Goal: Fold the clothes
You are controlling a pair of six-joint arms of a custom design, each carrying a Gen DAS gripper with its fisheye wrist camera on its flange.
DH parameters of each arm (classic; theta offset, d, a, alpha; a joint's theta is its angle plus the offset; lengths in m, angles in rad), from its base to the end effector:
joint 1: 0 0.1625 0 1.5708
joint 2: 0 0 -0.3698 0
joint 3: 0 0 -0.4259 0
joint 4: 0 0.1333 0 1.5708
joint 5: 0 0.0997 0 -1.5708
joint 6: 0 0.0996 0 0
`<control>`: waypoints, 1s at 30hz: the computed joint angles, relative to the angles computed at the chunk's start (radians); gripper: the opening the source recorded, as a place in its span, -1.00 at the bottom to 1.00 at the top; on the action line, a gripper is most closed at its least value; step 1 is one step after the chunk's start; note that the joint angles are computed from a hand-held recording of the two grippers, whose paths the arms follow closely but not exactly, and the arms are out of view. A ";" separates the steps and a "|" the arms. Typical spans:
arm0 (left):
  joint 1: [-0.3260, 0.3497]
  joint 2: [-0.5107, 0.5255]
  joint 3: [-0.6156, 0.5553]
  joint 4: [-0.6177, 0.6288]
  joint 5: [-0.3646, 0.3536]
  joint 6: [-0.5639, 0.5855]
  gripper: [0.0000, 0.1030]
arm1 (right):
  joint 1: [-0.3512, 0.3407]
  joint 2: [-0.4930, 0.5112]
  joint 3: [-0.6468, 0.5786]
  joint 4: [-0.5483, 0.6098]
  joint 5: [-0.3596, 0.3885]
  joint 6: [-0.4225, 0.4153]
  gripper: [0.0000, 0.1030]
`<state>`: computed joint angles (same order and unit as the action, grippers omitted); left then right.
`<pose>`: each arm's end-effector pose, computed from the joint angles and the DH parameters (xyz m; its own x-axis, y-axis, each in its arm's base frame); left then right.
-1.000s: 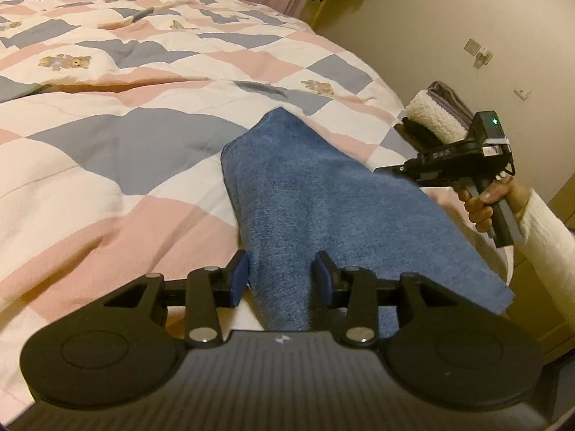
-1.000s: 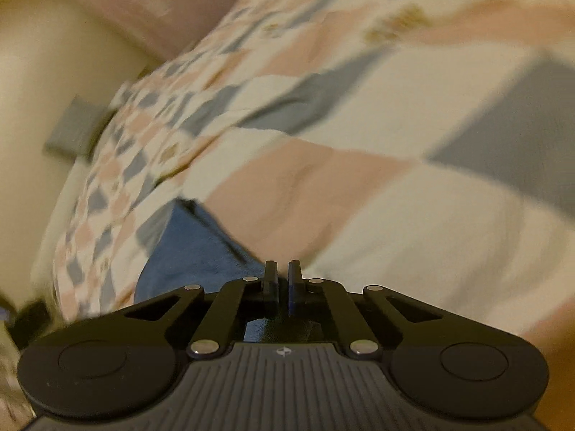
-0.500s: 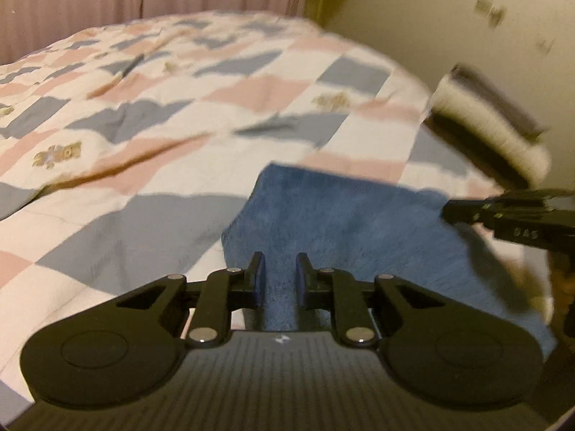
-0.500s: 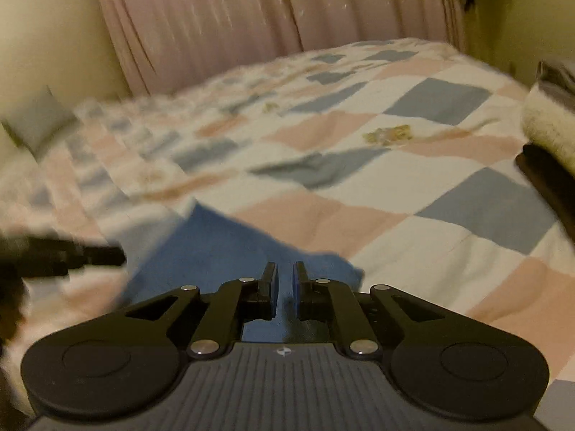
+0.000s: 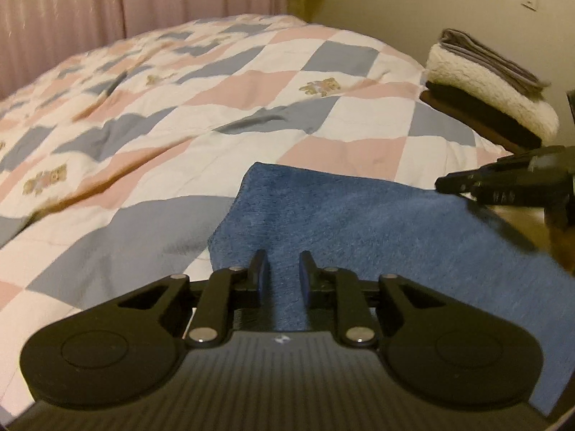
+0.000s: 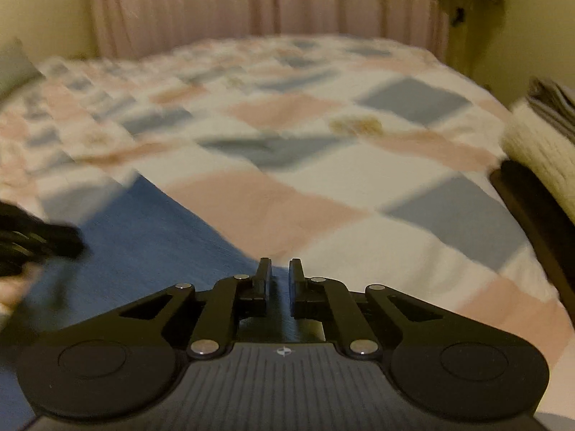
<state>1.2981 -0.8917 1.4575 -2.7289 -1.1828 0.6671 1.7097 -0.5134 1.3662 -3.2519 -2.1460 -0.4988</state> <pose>-0.0309 -0.7452 0.2011 -0.6068 0.5304 -0.5920 0.7623 0.5993 -0.2444 0.1796 -0.7133 0.0403 -0.7337 -0.0738 0.6755 -0.5063 0.7223 -0.4711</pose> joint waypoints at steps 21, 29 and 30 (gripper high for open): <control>-0.062 -0.421 0.531 -0.147 -0.056 0.124 -0.55 | 0.100 -0.244 0.579 -0.389 0.023 0.253 -0.50; -0.057 -0.550 0.646 -0.145 -0.044 0.195 -0.15 | 0.016 -0.340 0.759 -0.504 0.203 0.646 0.11; -0.061 -0.547 0.658 -0.164 -0.027 0.214 -0.16 | -0.002 -0.335 0.765 -0.524 0.243 0.692 0.11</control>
